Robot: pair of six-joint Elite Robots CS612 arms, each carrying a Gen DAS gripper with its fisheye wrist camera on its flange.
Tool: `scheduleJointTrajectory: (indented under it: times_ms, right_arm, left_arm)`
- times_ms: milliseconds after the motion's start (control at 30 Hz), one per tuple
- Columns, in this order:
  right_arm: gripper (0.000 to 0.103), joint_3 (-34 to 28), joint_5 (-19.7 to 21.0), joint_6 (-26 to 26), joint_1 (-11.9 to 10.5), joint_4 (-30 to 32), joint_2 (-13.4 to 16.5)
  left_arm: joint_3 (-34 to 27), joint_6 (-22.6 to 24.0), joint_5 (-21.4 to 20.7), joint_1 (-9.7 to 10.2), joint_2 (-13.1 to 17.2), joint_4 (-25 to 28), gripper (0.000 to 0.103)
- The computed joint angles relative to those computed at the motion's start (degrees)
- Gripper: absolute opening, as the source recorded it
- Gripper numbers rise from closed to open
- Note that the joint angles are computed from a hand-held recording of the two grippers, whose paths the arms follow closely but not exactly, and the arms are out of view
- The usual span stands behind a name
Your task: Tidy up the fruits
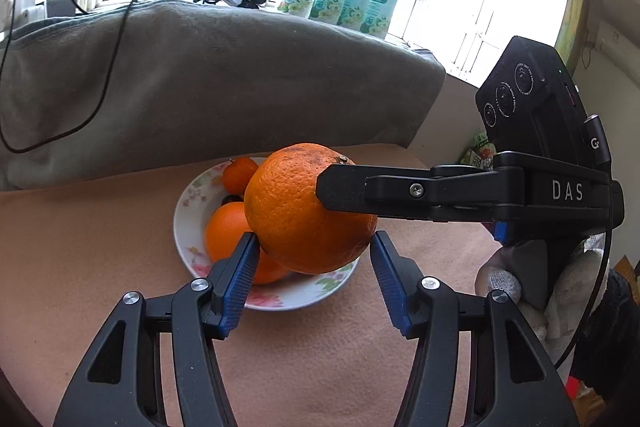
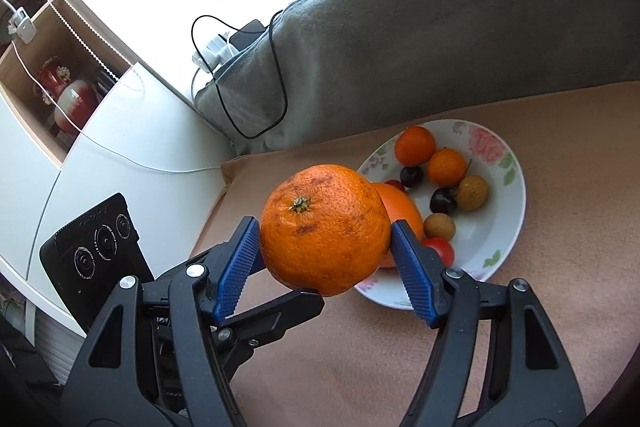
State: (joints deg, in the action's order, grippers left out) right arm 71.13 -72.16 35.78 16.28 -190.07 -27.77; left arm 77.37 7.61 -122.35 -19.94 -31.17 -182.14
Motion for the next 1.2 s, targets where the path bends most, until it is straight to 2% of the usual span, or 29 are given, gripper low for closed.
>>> scheduleJointTrajectory:
  times_ms: [133, 300, 433, 533, 633, 767, 1067, 1200]
  right_arm:
    - [0.07, 2.57, -0.66, 1.86, -1.59, -1.96, -0.54]
    - [0.07, 2.74, 1.12, 7.69, -3.47, -4.54, 0.97]
    - [0.07, 1.76, 1.1, 8.58, -3.8, -2.99, 1.92]
    - [0.07, 1.49, -0.69, 8.18, -3.56, -0.98, 1.75]
    - [0.07, 2.12, -2.67, 7.71, -3.29, -1.83, 1.2]
    - [0.07, 3.57, -4.86, 5.94, -2.71, -2.47, -0.13]
    - [0.071, 7.49, -10.5, 0.5, -0.2, -2.65, -3.3]
    - [0.084, 9.21, -16.17, -1.72, 1.71, -2.21, -4.88]
  left_arm:
    - [-3.06, 2.19, 0.03, -1.32, 1.16, 4.97, 0.057]
    - [-6.0, 4.45, 2.19, -2.57, 2.39, 9.62, 0.057]
    - [-7.1, 5.63, 4.99, -3.3, 2.73, 12.75, 0.057]
    - [-5.82, 6.39, 6.59, -3.44, 2.12, 10.48, 0.057]
    - [-4.57, 6.16, 6.99, -3.05, 1.34, 9.01, 0.057]
    - [-3.24, 5.38, 6.63, -2.3, 0.43, 7.95, 0.057]
    - [2.66, 3.41, 6.23, -0.73, -2.85, 1.59, 0.057]
    - [5.65, 2.03, 6.7, -0.24, -4.26, -1.9, 0.072]
